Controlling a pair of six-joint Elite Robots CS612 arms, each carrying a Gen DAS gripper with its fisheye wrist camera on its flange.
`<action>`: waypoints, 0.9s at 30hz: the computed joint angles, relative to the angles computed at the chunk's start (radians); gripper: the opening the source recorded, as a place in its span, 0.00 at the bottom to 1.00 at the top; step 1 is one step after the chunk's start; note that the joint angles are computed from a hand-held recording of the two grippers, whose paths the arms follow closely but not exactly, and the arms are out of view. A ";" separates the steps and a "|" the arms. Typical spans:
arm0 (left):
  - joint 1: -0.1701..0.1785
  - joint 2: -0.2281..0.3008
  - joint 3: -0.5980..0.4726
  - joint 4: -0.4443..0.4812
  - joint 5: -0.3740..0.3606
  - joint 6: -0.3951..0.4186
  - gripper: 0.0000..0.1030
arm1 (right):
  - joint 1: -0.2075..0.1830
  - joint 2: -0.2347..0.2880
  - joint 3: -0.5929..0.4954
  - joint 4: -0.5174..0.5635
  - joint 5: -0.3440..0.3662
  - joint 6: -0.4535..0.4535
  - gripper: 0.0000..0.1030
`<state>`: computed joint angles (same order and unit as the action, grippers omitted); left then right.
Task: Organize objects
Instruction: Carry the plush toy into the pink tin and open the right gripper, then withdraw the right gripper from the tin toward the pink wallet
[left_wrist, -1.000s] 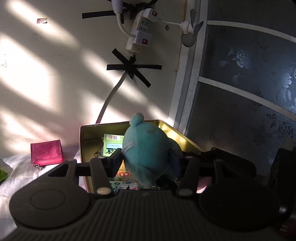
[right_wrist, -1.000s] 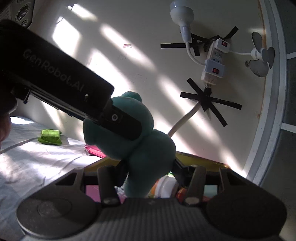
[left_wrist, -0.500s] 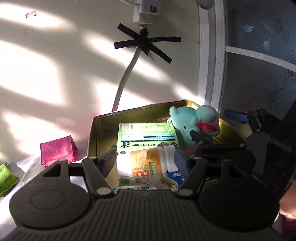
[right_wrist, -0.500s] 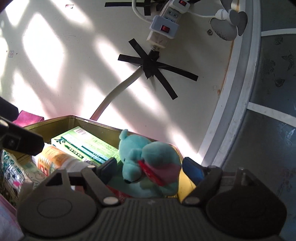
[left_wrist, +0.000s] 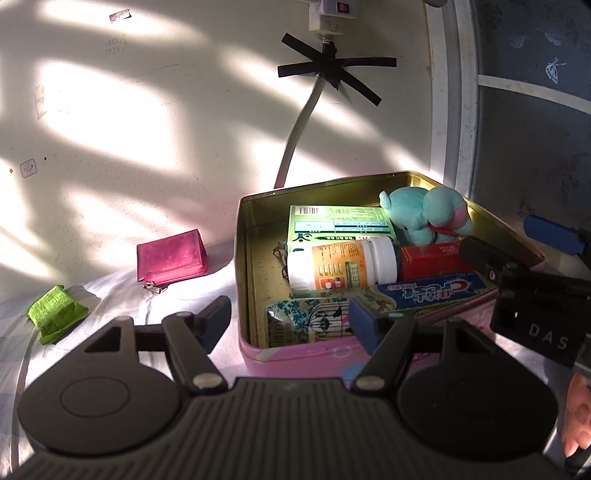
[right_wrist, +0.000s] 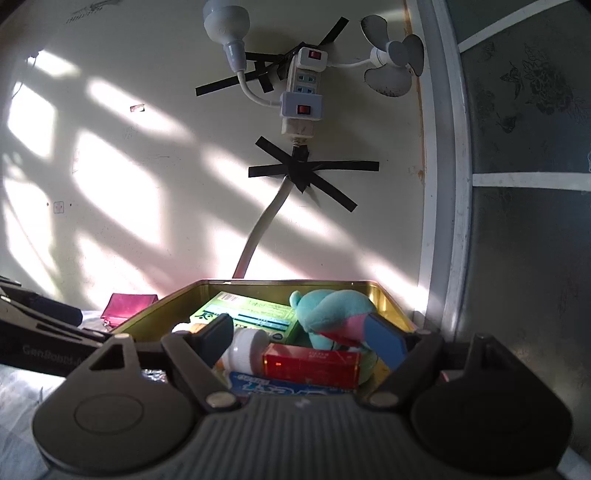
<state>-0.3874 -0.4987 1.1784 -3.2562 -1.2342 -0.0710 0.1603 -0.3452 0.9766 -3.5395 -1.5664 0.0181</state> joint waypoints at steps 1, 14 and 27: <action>0.000 -0.003 0.008 -0.004 0.003 -0.002 0.70 | 0.001 -0.008 0.017 -0.008 0.004 0.014 0.78; 0.013 -0.040 0.113 -0.083 0.064 -0.031 0.73 | 0.022 -0.051 0.080 -0.008 0.071 0.025 0.78; 0.062 -0.053 0.167 -0.114 0.130 -0.106 0.73 | 0.073 -0.039 0.020 0.044 0.134 -0.118 0.78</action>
<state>-0.3259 -0.5520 1.3457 -3.3706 -1.1042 -0.1771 0.2330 -0.3843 0.9963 -3.4955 -1.4319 -0.1003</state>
